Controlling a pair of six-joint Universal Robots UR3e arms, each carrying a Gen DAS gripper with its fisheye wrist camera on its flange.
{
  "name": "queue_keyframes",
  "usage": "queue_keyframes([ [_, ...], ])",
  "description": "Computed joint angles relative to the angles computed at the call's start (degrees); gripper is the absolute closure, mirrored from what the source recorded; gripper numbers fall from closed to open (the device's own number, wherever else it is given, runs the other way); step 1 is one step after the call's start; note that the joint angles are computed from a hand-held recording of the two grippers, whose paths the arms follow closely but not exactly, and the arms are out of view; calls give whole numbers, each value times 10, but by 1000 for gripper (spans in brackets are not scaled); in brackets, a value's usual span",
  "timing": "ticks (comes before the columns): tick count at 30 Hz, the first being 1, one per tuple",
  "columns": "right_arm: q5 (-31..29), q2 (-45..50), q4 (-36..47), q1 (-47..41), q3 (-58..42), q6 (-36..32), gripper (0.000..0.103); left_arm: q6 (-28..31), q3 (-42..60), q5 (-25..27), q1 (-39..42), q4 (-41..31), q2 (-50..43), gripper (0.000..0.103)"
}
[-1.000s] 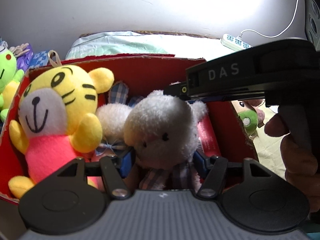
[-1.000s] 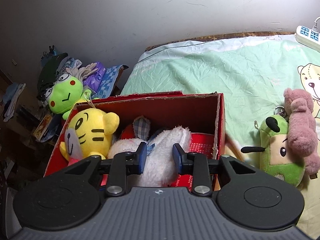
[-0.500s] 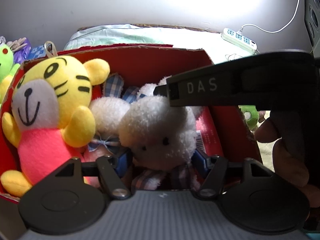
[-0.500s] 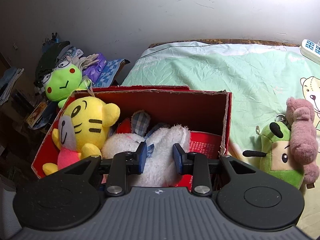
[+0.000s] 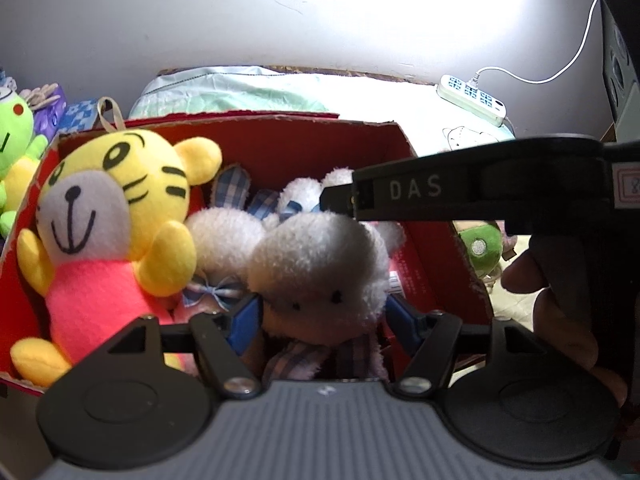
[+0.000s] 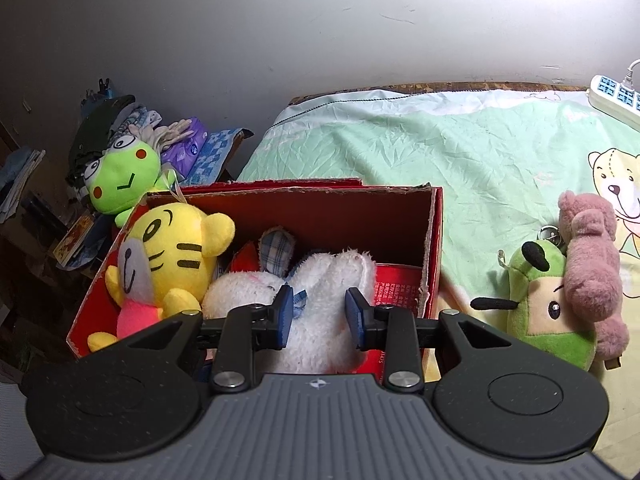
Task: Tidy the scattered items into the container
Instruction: 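Open the right gripper to release the cream bear inside the box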
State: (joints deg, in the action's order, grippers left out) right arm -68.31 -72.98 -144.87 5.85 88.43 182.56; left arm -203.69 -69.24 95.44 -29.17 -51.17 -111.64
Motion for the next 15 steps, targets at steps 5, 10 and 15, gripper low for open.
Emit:
queue_keyframes([
  [5,-19,-12,-27,13,17,-14,70,-4,13,16,-4,-15,-1,34],
  [10,-24,-28,-28,9,32,-12,70,-14,14,31,-12,-23,0,34],
  [15,-17,-65,-47,0,74,-9,70,-26,4,52,-23,-22,14,34],
])
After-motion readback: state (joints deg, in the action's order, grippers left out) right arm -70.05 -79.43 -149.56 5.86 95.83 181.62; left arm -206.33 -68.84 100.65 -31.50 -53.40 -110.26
